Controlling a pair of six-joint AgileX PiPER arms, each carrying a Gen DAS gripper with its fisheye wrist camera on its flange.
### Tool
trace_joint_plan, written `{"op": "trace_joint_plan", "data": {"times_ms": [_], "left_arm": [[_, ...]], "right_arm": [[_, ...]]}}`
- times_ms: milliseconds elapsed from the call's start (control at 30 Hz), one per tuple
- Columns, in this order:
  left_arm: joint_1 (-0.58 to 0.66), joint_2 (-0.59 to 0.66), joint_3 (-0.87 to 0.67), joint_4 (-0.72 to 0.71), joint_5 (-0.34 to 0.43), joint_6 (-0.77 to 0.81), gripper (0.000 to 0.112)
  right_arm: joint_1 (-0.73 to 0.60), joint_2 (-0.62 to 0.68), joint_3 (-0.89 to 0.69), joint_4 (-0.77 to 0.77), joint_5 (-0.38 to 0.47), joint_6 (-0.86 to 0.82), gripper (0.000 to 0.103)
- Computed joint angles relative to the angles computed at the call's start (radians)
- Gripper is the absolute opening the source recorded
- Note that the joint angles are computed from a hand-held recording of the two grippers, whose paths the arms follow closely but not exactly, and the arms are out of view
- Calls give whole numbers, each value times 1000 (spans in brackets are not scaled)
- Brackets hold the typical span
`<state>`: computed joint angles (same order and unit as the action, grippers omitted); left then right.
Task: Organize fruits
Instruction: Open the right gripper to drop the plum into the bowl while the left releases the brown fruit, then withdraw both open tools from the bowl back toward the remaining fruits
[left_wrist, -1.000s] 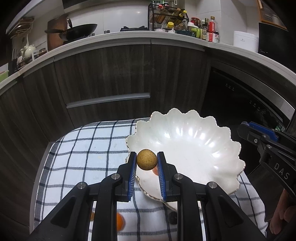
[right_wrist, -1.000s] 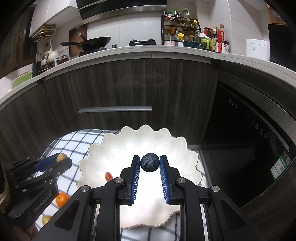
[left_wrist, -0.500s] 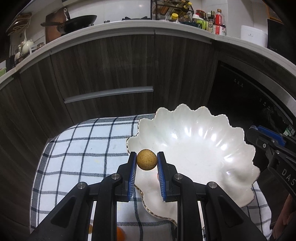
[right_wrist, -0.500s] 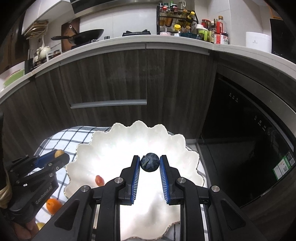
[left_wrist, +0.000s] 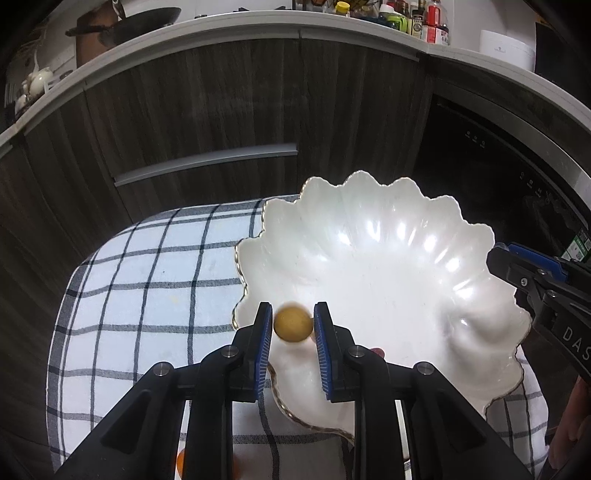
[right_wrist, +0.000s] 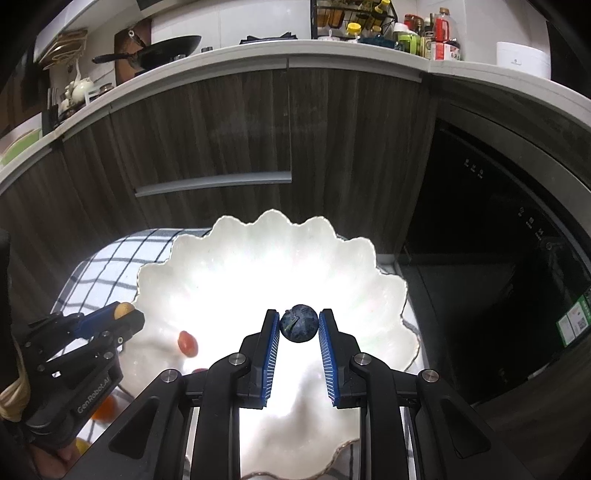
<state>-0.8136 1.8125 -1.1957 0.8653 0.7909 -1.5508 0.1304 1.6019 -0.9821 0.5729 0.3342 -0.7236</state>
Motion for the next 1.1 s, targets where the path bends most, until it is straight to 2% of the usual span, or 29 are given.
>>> {"op": "trace_joint_plan", "data": {"times_ms": [67, 267, 367, 433, 633, 767, 1100], "left_arm": [[-2, -2, 3, 2, 0, -2, 35], [-10, -14, 19, 17, 16, -23, 50], [-19, -18, 20, 26, 36, -38, 63], [-27, -24, 24, 40, 47, -52, 66], [-40, -41, 26, 48, 78, -60, 76], [-51, -55, 30, 51, 100, -71, 82], [-92, -99, 46, 68, 158, -96, 83]], "right_arm": [[2, 7, -4, -6, 6, 6, 24], [12, 15, -15, -108, 12, 108, 25], [18, 11, -14, -145, 6, 146, 44], [18, -3, -2, -142, -6, 145, 58], [20, -33, 14, -134, -15, 141, 70], [22, -52, 24, -154, -16, 163, 72], [24, -109, 50, -180, -5, 194, 72]]}}
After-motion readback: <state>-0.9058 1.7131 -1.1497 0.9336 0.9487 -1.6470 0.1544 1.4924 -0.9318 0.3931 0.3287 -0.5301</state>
